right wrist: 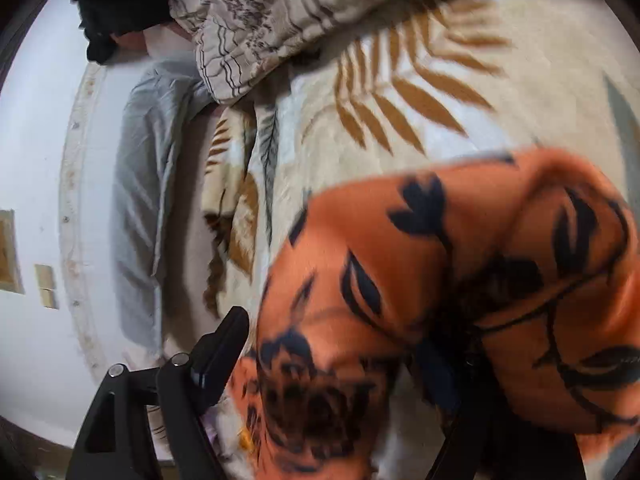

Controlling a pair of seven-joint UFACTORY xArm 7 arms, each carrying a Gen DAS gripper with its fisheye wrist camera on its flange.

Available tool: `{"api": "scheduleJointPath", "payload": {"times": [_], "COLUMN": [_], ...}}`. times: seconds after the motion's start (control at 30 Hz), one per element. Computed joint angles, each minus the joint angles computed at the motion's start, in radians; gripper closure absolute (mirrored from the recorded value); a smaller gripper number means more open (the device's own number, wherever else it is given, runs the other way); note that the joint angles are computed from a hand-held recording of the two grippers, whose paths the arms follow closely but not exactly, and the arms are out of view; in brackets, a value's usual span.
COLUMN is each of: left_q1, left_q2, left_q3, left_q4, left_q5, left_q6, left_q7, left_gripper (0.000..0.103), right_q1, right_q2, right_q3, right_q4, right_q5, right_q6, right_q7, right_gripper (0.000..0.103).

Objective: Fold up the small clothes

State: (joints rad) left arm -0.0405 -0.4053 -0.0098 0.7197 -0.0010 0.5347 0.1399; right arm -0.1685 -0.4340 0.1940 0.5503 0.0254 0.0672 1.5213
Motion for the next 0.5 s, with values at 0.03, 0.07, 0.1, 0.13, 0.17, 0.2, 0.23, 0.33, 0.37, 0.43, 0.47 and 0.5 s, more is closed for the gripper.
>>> {"api": "scheduleJointPath", "payload": {"times": [0.03,0.07,0.1,0.13,0.17,0.2,0.23,0.33,0.37,0.43,0.47,0.5], "left_q1": [-0.001,-0.005,-0.008,-0.013,-0.013,-0.009,0.004,0.041,0.049,0.085,0.105,0.126], "left_q2": [0.000,0.002,0.006,0.012,0.018,0.020,0.016,-0.004,-0.006,-0.001,0.004,0.009], "left_q3": [0.002,0.006,0.011,0.017,0.021,0.020,0.014,0.005,0.009,0.004,0.001,-0.001], "left_q4": [0.001,0.007,0.017,0.033,0.049,0.059,0.062,0.061,0.069,0.090,0.099,0.108], "left_q5": [-0.002,-0.007,-0.010,-0.016,-0.020,-0.021,-0.011,0.021,0.023,0.053,0.071,0.092], "left_q6": [0.004,0.014,0.029,0.055,0.076,0.086,0.079,0.030,0.022,0.000,-0.013,-0.025], "left_q7": [0.003,0.012,0.026,0.044,0.056,0.057,0.039,-0.012,-0.021,-0.064,-0.088,-0.115], "left_gripper": [0.000,0.000,0.000,0.000,0.000,0.000,0.000,0.000,0.000,0.000,0.000,0.000], "right_q1": [-0.033,-0.025,-0.010,-0.009,-0.017,-0.028,-0.048,-0.010,0.021,0.077,0.121,0.165], "right_q2": [0.003,0.017,0.022,0.026,0.021,0.017,0.017,0.107,0.165,0.270,0.356,0.429], "right_q3": [0.023,0.015,0.002,0.009,0.032,0.057,0.101,0.166,0.189,0.231,0.258,0.275], "right_q4": [0.045,0.100,0.127,0.162,0.197,0.218,0.267,0.454,0.538,0.671,0.765,0.841], "right_q5": [-0.047,-0.088,-0.111,-0.152,-0.208,-0.258,-0.333,-0.474,-0.510,-0.571,-0.593,-0.583], "right_q6": [0.077,0.160,0.201,0.227,0.246,0.257,0.288,0.337,0.351,0.385,0.410,0.442], "right_q7": [-0.027,-0.082,-0.112,-0.135,-0.145,-0.139,-0.135,-0.187,-0.226,-0.278,-0.337,-0.410], "right_gripper": [0.042,0.071,0.081,0.083,0.086,0.087,0.087,0.087,0.087,0.087,0.087,0.086]}}
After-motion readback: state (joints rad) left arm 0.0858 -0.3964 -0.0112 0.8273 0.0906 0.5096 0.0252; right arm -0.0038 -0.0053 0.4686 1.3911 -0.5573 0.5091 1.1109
